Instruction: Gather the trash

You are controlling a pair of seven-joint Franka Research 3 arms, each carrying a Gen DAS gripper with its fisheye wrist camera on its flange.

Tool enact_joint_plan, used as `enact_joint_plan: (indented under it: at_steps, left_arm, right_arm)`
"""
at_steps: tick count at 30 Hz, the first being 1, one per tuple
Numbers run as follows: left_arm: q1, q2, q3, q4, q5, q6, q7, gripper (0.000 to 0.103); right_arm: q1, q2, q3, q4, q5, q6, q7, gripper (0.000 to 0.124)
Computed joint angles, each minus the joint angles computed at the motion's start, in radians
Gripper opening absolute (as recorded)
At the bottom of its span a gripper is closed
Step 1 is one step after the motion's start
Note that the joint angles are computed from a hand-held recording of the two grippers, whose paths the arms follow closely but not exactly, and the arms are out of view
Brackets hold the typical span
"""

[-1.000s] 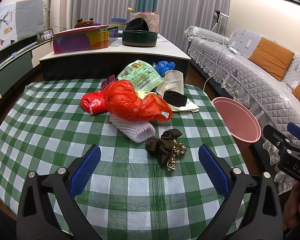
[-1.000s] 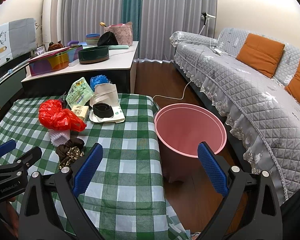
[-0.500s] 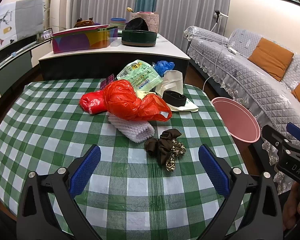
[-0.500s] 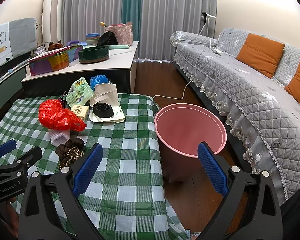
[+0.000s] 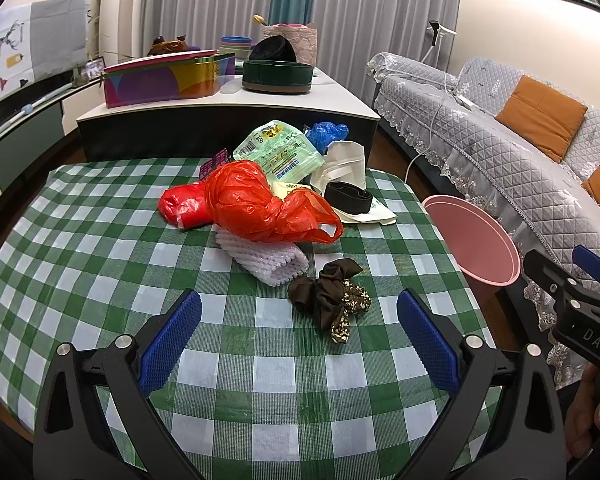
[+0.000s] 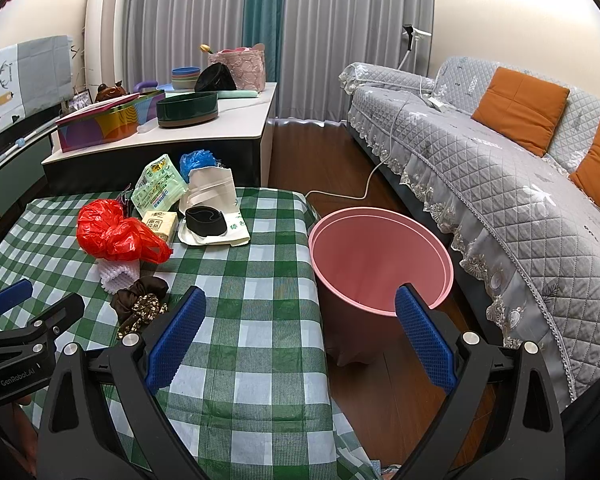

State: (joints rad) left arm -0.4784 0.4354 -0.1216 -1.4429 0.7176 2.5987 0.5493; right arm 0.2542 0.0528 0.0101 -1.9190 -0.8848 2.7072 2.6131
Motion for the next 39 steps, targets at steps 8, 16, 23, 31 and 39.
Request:
enact_joint_plan:
  at_steps: [8,16,23,31,39]
  left_arm:
    - [-0.002,0.0,0.001,0.002,0.001,-0.002,-0.004,0.095]
    - [0.01,-0.004,0.008,-0.002,-0.004,0.011,-0.023,0.095]
    - [0.027,-0.006,0.022,-0.001,0.001,0.014,-0.06,0.09]
    - [0.051,-0.006,0.045,0.002,0.05,0.032,-0.099,0.07]
    - [0.086,0.026,0.047,0.032,0.029,0.072,-0.068,0.064]
  right_arm:
    - [0.0,0.0,0.0,0.0,0.001,0.0,0.0,0.094]
    - [0.003,0.025,-0.001,0.014,0.064,0.046,-0.052,0.083]
    - [0.017,0.091,-0.002,0.041,0.304,0.171,-0.262,0.077]
    - [0.034,0.222,0.039,0.157,0.612,0.181,-0.551,0.077]
    - [0.008,0.34,0.116,0.283,0.883,0.097,-0.847,0.077]
